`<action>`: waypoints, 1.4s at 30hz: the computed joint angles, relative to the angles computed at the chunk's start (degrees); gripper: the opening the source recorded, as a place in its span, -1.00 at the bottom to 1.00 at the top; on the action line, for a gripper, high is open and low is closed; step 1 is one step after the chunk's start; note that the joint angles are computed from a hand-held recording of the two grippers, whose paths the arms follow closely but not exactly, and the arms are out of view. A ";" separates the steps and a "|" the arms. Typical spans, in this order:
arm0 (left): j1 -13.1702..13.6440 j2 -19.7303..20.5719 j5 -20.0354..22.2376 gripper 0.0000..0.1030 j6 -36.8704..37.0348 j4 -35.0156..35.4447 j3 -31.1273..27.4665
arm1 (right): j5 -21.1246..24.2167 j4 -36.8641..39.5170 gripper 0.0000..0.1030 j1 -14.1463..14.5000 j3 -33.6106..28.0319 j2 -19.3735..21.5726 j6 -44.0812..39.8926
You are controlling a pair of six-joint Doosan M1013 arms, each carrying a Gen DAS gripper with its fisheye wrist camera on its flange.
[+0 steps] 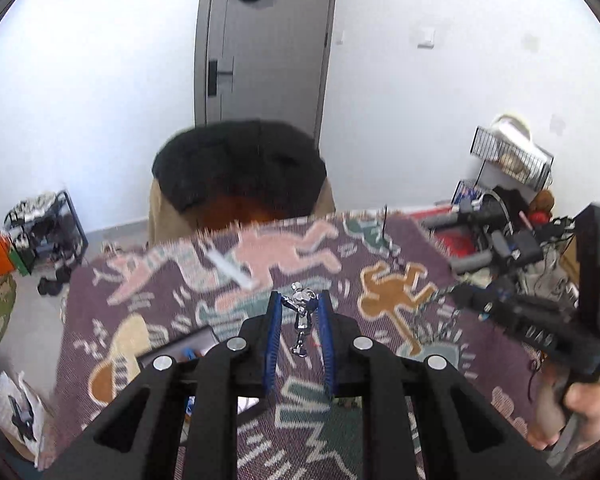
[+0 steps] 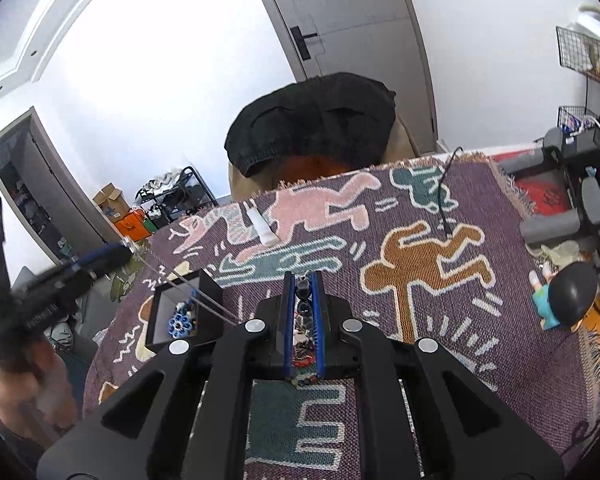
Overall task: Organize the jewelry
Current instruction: 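Lift the silver charm with the left tool while the right tool lifts the grey bracelet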
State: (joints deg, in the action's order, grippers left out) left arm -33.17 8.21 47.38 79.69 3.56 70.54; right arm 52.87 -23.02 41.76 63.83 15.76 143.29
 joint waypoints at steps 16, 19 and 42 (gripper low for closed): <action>-0.92 -0.91 0.41 -0.76 -1.79 5.71 -7.65 | 1.98 -1.42 -0.82 1.73 -9.06 2.91 -4.37; -0.96 -0.94 0.68 -0.77 -2.05 6.61 -9.29 | 2.46 -1.72 -0.82 2.05 -10.82 3.53 -5.17; 1.16 -0.05 3.89 -0.78 -5.10 12.81 -16.17 | 3.37 -1.20 -0.82 2.71 -14.25 4.97 -7.00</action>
State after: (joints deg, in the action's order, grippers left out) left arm -32.01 8.16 51.27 74.59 16.37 54.38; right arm 56.24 -24.22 44.48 49.58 20.73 136.28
